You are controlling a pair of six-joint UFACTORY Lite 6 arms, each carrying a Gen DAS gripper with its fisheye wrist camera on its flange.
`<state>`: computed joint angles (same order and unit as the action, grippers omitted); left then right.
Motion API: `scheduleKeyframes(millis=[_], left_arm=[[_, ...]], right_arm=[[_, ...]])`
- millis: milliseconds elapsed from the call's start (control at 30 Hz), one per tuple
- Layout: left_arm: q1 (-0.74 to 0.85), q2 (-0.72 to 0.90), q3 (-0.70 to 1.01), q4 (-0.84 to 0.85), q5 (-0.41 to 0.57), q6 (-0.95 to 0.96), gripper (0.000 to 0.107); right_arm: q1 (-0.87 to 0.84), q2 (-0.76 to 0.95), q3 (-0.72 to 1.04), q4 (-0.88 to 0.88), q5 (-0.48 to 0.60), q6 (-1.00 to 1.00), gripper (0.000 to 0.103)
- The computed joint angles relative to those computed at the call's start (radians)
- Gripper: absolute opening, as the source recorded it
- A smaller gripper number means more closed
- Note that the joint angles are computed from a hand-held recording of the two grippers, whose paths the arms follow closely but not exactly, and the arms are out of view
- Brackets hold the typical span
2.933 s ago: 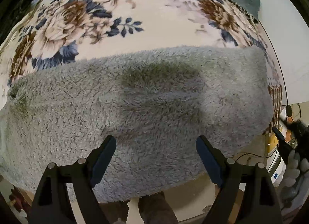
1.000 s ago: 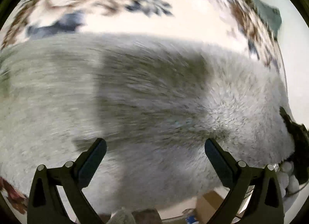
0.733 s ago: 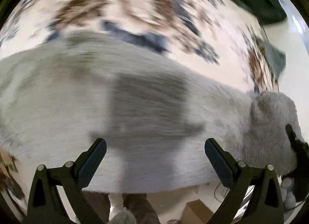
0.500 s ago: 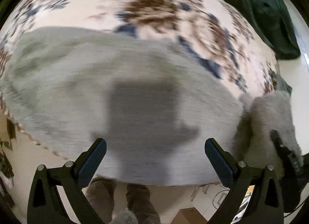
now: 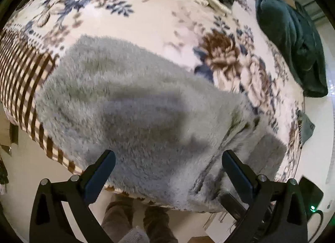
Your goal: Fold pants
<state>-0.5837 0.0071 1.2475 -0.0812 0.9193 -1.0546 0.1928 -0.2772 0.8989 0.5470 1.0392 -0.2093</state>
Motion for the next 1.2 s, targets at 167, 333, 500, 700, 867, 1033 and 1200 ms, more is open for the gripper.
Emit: scheduleKeyframes(millis=[167, 333, 500, 700, 867, 1033, 1200], left_arm=[[-0.043, 0.108, 0.133, -0.009, -0.022, 0.055, 0.103], [-0.143, 0.309, 0.289, -0.095, -0.040, 0.133, 0.103], [-0.218, 0.477, 0.412, -0.154, -0.074, 0.199, 0.100], [-0.205, 0.577, 0.420, -0.171, -0.120, 0.208, 0.097], [-0.216, 0.439, 0.208, -0.240, -0.295, 0.216, 0.014], [-0.273, 0.294, 0.072, -0.120, -0.325, 0.016, 0.014], [-0.236, 0.247, -0.039, -0.263, -0.396, 0.090, 0.021]], right_arm=[[-0.408, 0.029, 0.082, -0.069, 0.175, 0.005, 0.087], [-0.676, 0.155, 0.140, -0.206, 0.157, 0.005, 0.087], [-0.798, 0.207, 0.121, -0.223, 0.119, -0.051, 0.087], [-0.833, 0.195, 0.064, -0.204, 0.107, -0.106, 0.087], [-0.779, 0.230, 0.052, -0.197, 0.061, -0.088, 0.087], [-0.772, 0.254, 0.066, -0.200, 0.063, -0.108, 0.087], [-0.739, 0.272, 0.089, -0.230, 0.072, -0.094, 0.087]])
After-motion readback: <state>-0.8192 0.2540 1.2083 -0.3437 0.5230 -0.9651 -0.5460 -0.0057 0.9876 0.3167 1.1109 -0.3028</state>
